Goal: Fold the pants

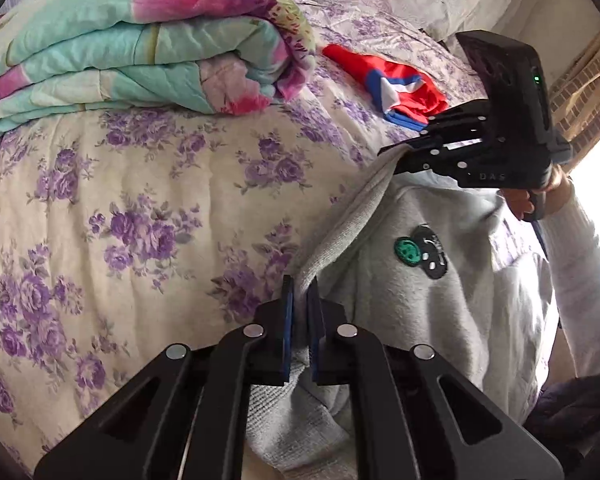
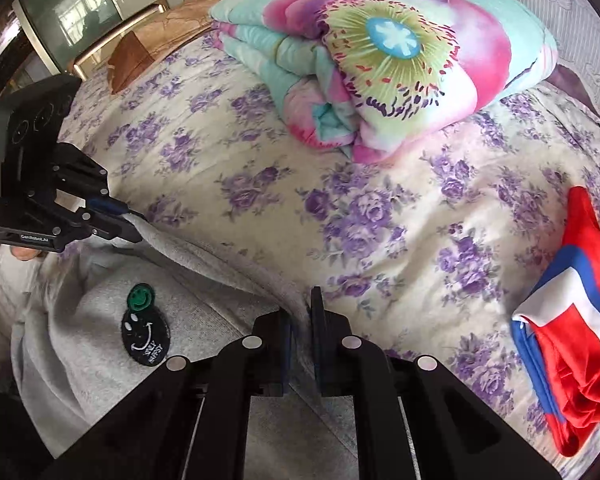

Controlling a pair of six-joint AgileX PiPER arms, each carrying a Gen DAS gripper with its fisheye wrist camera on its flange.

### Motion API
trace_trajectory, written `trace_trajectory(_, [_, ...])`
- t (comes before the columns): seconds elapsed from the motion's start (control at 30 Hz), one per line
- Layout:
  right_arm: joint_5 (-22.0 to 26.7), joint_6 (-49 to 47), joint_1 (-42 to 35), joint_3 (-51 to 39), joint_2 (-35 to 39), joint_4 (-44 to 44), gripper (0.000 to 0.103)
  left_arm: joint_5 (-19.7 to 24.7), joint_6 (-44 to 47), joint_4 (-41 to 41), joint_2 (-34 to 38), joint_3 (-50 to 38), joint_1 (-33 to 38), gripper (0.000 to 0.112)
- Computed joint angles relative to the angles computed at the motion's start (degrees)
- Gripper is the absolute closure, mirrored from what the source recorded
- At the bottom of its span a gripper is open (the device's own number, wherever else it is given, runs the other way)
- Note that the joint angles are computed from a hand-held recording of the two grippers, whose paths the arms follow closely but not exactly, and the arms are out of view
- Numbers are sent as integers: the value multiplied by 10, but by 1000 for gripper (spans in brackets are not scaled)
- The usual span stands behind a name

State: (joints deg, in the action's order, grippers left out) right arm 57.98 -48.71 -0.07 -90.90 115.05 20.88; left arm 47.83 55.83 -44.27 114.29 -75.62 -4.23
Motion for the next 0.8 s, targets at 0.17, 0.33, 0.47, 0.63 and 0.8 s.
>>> trace_trajectory(0.17, [-18,32,8,3,-7,-21,94,-13,-12,7,-17,11,-7,107])
trace_trajectory(0.33, [-14,24,4,76,-125,-18,94,-4,31,-23,-113,66,2,107])
trace_trajectory(0.47, [2,10,-18,175,-257,26,94,13,57,-29,-210,124,0,107])
trace_trajectory(0.63, [21,-33,-54,370,-450,85,94,63,138,-59,-357,254,36,106])
trace_trajectory(0.8, [48,22,-30,536,-588,72,94,77,182,-31,-484,397,56,106])
